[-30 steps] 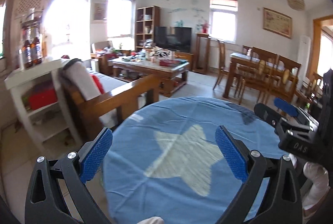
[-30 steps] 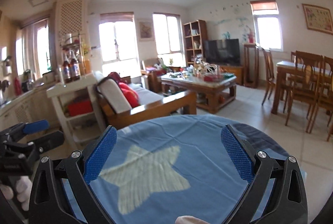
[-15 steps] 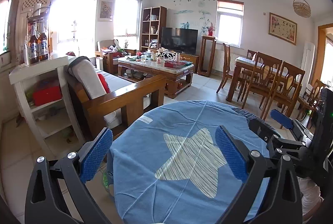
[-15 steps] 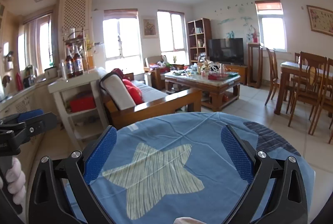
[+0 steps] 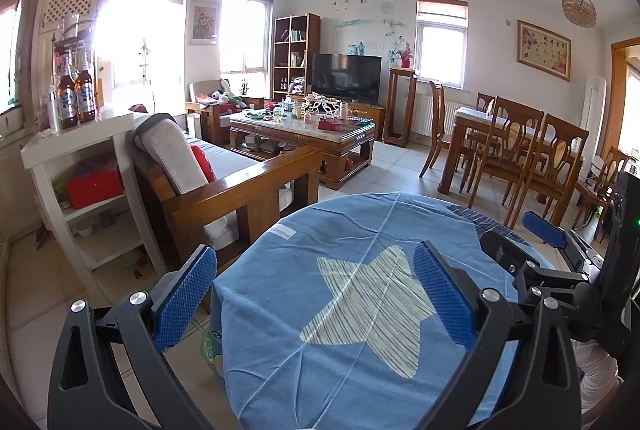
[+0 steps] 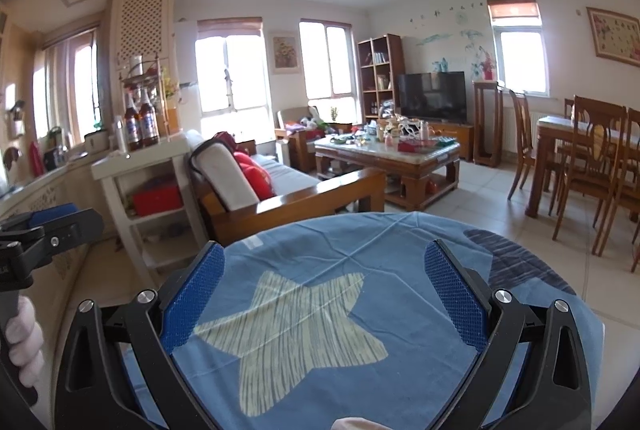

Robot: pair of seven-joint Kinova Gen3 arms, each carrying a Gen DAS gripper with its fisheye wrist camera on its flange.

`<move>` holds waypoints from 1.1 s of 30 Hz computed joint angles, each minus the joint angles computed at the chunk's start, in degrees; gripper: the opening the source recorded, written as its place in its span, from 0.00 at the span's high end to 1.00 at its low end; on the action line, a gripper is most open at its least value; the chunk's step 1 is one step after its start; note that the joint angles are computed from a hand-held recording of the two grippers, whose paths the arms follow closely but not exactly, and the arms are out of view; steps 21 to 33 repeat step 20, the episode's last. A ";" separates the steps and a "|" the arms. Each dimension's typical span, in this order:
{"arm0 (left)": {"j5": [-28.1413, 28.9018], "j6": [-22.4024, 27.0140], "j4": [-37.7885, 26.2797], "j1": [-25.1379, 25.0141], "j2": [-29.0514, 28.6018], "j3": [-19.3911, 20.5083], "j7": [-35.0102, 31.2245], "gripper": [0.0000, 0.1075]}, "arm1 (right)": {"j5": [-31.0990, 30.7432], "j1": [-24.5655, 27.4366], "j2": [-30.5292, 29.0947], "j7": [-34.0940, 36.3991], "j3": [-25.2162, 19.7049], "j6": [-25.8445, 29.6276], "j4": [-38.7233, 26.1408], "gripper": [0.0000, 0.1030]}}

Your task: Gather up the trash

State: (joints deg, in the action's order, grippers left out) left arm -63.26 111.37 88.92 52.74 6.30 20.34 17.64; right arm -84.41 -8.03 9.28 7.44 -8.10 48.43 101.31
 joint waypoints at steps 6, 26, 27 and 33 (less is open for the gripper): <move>-0.16 -0.10 0.17 -0.04 -0.29 0.13 0.11 0.09 | 0.05 0.17 0.07 -0.41 0.10 0.25 0.09 0.04; -1.50 1.79 -0.57 1.13 1.54 -0.74 -0.52 0.09 | 0.74 0.71 0.74 -1.82 0.16 0.08 -0.14 0.04; -1.50 1.79 -0.57 1.13 1.54 -0.74 -0.52 0.09 | 0.74 0.71 0.74 -1.82 0.16 0.08 -0.14 0.04; -1.50 1.79 -0.57 1.13 1.54 -0.74 -0.52 0.09 | 0.74 0.71 0.74 -1.82 0.16 0.08 -0.14 0.04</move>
